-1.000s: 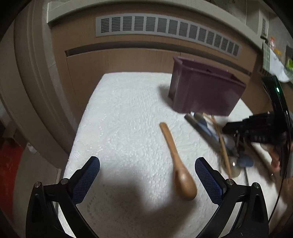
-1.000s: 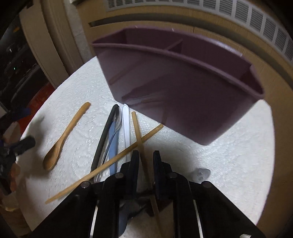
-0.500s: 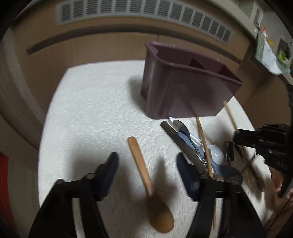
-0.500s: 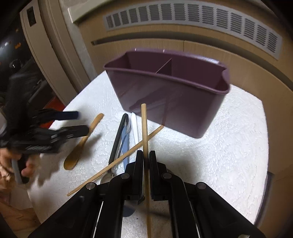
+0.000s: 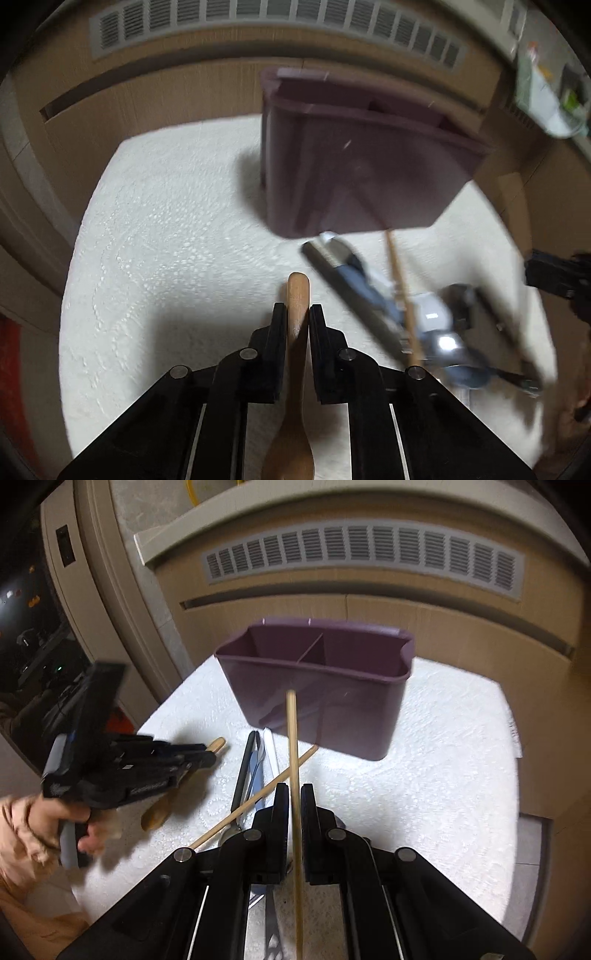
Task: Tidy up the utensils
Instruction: 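Lift both held utensils and drop them into the purple caddy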
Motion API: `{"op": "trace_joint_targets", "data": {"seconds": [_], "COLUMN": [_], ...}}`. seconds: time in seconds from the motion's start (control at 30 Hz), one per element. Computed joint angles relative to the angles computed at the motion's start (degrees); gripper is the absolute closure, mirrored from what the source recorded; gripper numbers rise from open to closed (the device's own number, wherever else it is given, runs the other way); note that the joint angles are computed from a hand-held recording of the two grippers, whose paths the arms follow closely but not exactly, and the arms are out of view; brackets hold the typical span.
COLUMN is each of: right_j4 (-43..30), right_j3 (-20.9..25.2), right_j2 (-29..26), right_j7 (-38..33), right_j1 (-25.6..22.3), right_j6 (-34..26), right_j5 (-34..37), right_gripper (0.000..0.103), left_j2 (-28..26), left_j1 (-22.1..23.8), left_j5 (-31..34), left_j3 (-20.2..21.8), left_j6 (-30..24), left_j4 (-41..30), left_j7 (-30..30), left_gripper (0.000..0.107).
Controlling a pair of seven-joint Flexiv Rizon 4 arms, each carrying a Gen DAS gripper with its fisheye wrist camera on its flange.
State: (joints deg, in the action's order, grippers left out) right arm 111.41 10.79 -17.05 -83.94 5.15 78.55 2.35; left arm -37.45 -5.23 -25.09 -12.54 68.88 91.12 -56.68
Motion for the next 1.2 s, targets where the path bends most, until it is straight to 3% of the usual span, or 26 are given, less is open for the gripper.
{"op": "trace_joint_targets", "data": {"seconds": [0.13,0.23,0.37,0.43,0.53,0.67,0.77,0.83,0.87,1.07,1.2], "right_j4": [2.90,4.58,1.70,0.21,-3.50,-6.95,-11.77,-14.01,-14.62,-4.61,3.03], "right_j3": [-1.16,-2.68,0.51,0.41,0.10,-4.42,-3.34,-2.71,-1.89,-2.00,-4.11], "right_j2": [2.73,3.83,2.60,1.11,-2.46,-7.52,-11.39,-12.65,-12.69,-4.31,2.49], "right_j7": [1.81,3.92,-1.94,-3.56,-5.27,-0.62,0.00,0.51,0.42,3.14,7.25], "right_j1": [1.35,2.60,-0.01,0.19,0.70,4.32,3.23,2.51,1.77,1.74,3.37], "right_j6": [1.94,2.09,-5.43,-7.79,-10.65,-10.97,-14.93,-17.56,-18.62,-7.95,0.62], "right_j5": [-1.61,-4.98,-1.09,-0.37,-0.21,-6.44,-6.21,-5.29,-3.96,-2.71,-5.90], "right_gripper": [0.097,0.097,0.097,0.092,0.083,0.081,0.081,0.097,0.097,0.098,0.098], "left_j2": [4.58,6.41,8.30,8.57,8.34,7.07,6.19,5.80,5.64,4.82,4.48], "left_j1": [7.55,10.33,14.24,18.90,25.47,27.95,28.87,29.39,29.58,32.29,33.72], "left_j5": [-10.89,-14.18,-19.57,-22.32,-22.31,-19.53,-17.35,-16.13,-15.49,-11.42,-8.36], "left_j3": [-13.07,-17.44,-23.58,-30.48,-38.65,-41.24,-41.77,-41.97,-42.02,-44.42,-46.41], "left_j6": [11.20,13.93,17.22,21.69,24.19,25.39,25.42,25.08,25.00,25.03,26.29], "left_j4": [10.48,13.45,16.55,19.06,21.68,22.08,21.82,21.55,21.45,21.84,22.23], "left_j7": [8.15,11.28,16.98,20.88,21.71,20.55,19.31,18.17,17.59,14.64,12.64], "left_gripper": [0.094,0.094,0.094,0.094,0.094,0.094,0.094,0.094,0.094,0.094,0.094]}}
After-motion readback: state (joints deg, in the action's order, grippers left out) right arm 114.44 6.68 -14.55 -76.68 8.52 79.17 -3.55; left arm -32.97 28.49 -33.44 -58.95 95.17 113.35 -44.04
